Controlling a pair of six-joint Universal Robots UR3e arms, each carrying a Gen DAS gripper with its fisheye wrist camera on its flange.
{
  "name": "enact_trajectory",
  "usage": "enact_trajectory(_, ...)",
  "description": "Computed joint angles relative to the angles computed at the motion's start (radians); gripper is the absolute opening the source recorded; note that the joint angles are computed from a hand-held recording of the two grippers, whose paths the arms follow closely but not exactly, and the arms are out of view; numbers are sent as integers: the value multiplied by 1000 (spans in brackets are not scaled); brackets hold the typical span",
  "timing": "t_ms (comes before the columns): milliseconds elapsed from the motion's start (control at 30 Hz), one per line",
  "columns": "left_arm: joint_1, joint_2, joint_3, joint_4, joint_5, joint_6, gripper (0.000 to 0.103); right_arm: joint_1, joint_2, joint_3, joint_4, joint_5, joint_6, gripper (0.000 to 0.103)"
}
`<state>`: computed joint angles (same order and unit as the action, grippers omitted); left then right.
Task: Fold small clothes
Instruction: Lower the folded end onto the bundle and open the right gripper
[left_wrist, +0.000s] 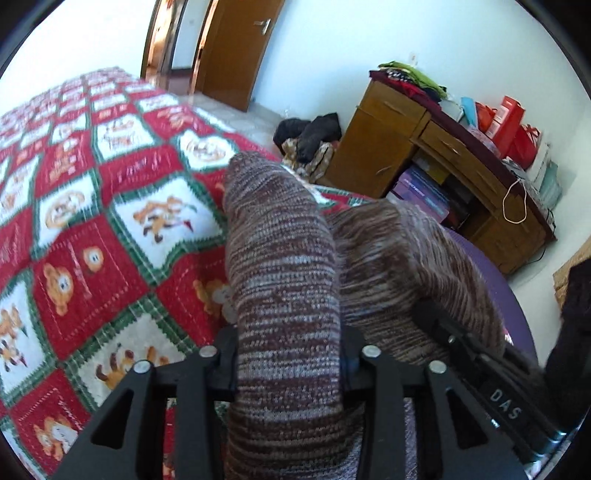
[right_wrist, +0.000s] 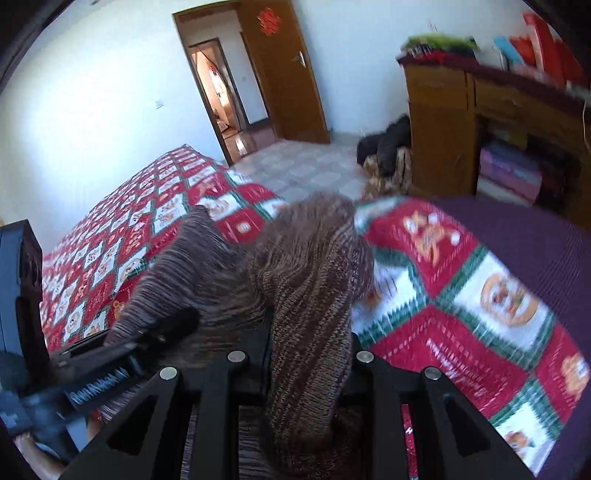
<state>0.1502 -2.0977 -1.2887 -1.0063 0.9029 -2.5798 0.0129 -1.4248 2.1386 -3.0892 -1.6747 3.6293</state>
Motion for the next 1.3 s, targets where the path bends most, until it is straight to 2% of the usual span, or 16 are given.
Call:
enact_trajectory(67, 5, -17, 31, -51, -7, -8, 48, -21, 0, 30, -36, 34, 3, 26)
enact_trajectory(133, 2, -37, 75, -102, -5, -27, 56, -37, -6, 46, -50, 57, -1, 27)
enact_trajectory(267, 49, -32, 126, -255, -33, 20, 58, -89, -52, 109, -50, 131, 17, 42)
enact_trajectory(333, 69, 33, 47, -217, -22, 50, 64, -120, -123, 185, -53, 173, 31, 46)
enact_trajectory(400, 88, 97, -39, -153, -19, 78, 64, -140, -193, 262, -80, 197, 55, 46)
enact_trajectory(467, 107, 164, -123, -96, -12, 98, 64, -116, -261, 312, -94, 152, 88, 46)
enact_trajectory(533, 120, 230, -204, -38, 2, 105, 63, -12, -297, 303, -68, 6, 111, 40)
enact_trajectory(567, 124, 258, -242, -7, 6, 111, 63, 82, -289, 266, -34, -112, 120, 28)
enact_trajectory(600, 128, 291, -288, 37, 12, 121, 63, 142, -274, 228, -2, -181, 123, 21)
enact_trajectory(667, 132, 334, -357, 123, 22, 135, 63, 275, -223, 142, 67, -327, 140, 20)
enact_trajectory(700, 139, 360, -394, 152, 21, 147, 63, 313, -206, 117, 83, -358, 146, 20)
enact_trajectory(833, 142, 380, -430, 166, 35, 170, 63, 341, -188, 83, 115, -332, 155, 20)
enact_trajectory(900, 135, 383, -452, 186, 59, 174, 63, 320, -177, 87, 123, -265, 162, 20)
enact_trajectory(1067, 118, 392, -500, 209, 107, 187, 63, 284, -144, 106, 172, -186, 214, 19)
enact_trajectory(1133, 122, 399, -523, 222, 104, 198, 63, 294, -134, 126, 136, -197, 228, 19)
enact_trajectory(1300, 138, 441, -560, 187, 109, 240, 63, 359, -110, 34, 285, -257, 275, 20)
